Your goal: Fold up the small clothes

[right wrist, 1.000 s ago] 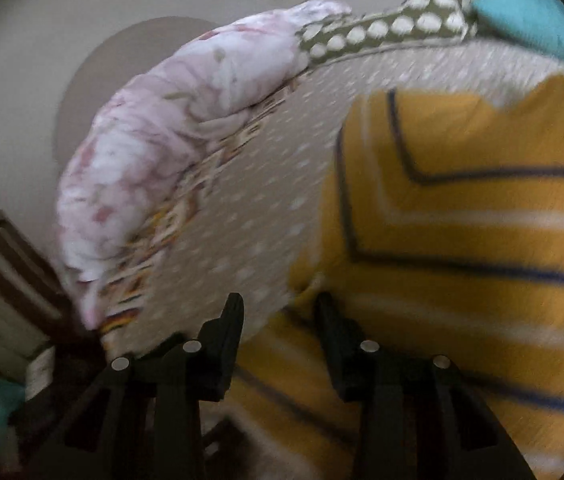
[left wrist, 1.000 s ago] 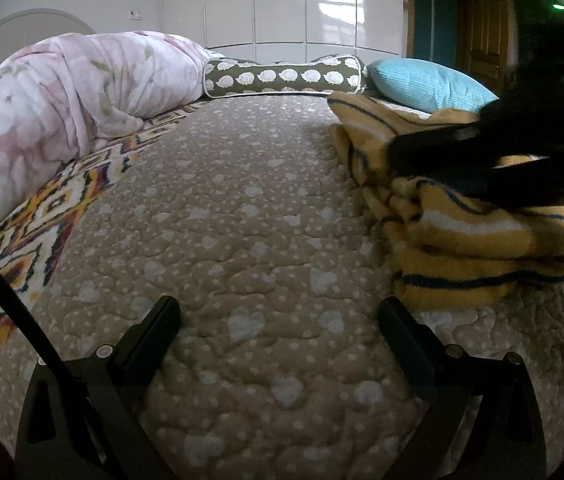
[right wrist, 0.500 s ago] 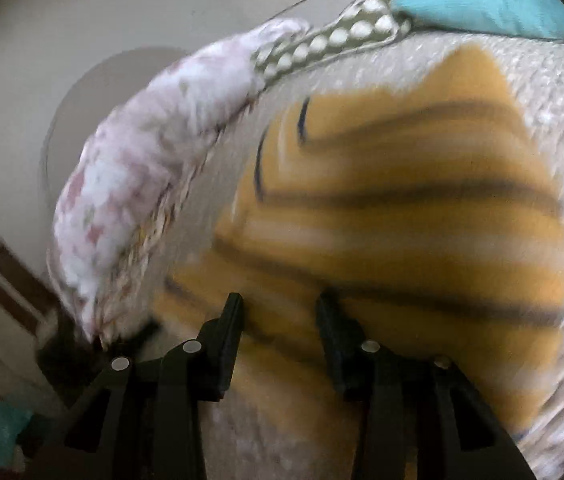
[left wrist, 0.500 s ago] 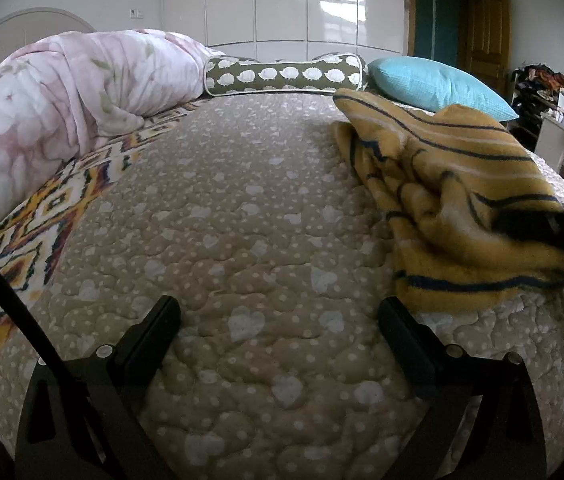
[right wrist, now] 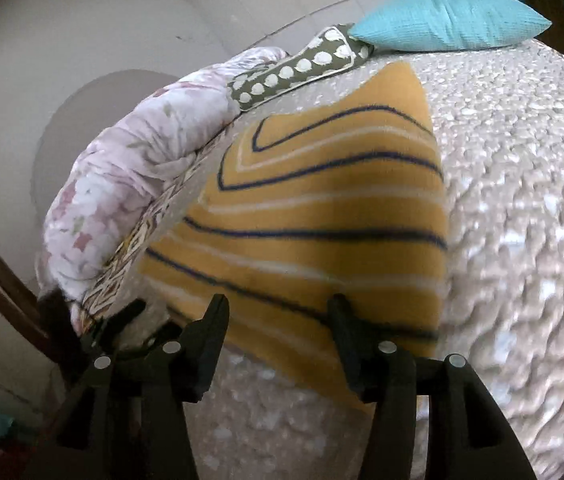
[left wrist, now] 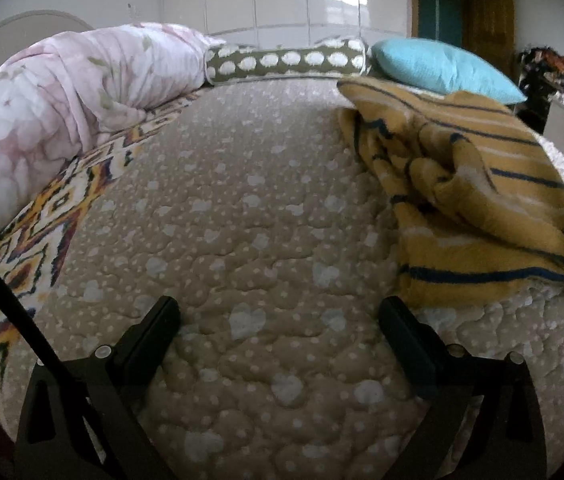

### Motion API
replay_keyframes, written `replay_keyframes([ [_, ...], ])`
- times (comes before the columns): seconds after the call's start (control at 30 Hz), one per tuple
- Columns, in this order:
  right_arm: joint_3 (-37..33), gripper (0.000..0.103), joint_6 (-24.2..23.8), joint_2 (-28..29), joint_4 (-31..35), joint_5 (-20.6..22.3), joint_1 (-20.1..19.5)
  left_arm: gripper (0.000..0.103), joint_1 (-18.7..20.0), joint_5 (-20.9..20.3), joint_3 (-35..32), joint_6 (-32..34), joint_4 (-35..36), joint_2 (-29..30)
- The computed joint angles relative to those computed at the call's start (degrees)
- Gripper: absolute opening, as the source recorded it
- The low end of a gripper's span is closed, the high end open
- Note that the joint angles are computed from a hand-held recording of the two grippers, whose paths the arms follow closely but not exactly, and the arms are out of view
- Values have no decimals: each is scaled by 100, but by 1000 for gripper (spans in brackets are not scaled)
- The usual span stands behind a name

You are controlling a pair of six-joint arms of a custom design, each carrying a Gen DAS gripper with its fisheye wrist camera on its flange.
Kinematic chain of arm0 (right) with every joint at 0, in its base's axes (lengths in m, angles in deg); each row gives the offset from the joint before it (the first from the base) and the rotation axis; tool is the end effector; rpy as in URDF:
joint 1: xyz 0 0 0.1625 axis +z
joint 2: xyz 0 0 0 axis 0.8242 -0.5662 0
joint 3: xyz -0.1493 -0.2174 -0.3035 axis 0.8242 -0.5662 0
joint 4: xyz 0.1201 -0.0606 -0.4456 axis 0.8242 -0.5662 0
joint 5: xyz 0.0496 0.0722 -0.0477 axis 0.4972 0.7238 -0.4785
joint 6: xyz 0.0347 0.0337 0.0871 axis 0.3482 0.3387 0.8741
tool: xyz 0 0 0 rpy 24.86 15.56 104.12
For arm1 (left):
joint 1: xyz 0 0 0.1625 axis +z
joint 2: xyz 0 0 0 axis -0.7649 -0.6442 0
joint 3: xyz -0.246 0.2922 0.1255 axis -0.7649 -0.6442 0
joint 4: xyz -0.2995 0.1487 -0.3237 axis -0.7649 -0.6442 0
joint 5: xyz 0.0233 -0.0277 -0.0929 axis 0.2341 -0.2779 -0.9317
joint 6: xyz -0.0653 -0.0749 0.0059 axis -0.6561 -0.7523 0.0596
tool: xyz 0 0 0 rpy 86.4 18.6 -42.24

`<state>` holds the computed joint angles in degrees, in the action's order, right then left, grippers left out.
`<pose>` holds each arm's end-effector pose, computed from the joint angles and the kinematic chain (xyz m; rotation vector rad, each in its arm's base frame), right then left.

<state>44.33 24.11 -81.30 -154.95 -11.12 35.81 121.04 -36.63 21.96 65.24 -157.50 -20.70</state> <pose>0.1405 -0.7306 -0.0002 0.4471 -2.7344 0.9883 -0.0457 -0.7596 0.1043 0.4927 2.1787 -0.8576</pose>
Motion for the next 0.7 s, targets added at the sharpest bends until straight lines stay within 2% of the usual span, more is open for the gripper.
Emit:
replay_keyframes([
  [0.07,201,56,-81,-77,-157,-35,15,103,-32,197,-62,-289,324,-14],
  [0.2,582,56,80,-336,-424,120,-56,103,-106,520,-101,-648,602,0],
  [0.3,867,57,101,-523,-750,96,-91,103,-107,559,-143,-1011,1031,-61],
  [0.43,1134,58,26,-658,-1168,-184,-52,103,-122,558,-257,-1486,1665,-146],
  [0.57,1356,61,-146,-769,-1579,-527,20,103,-304,570,179,-1560,1068,-377],
  [0.7,1496,62,-178,-870,-1864,-814,61,103,-665,740,701,-1150,201,-656],
])
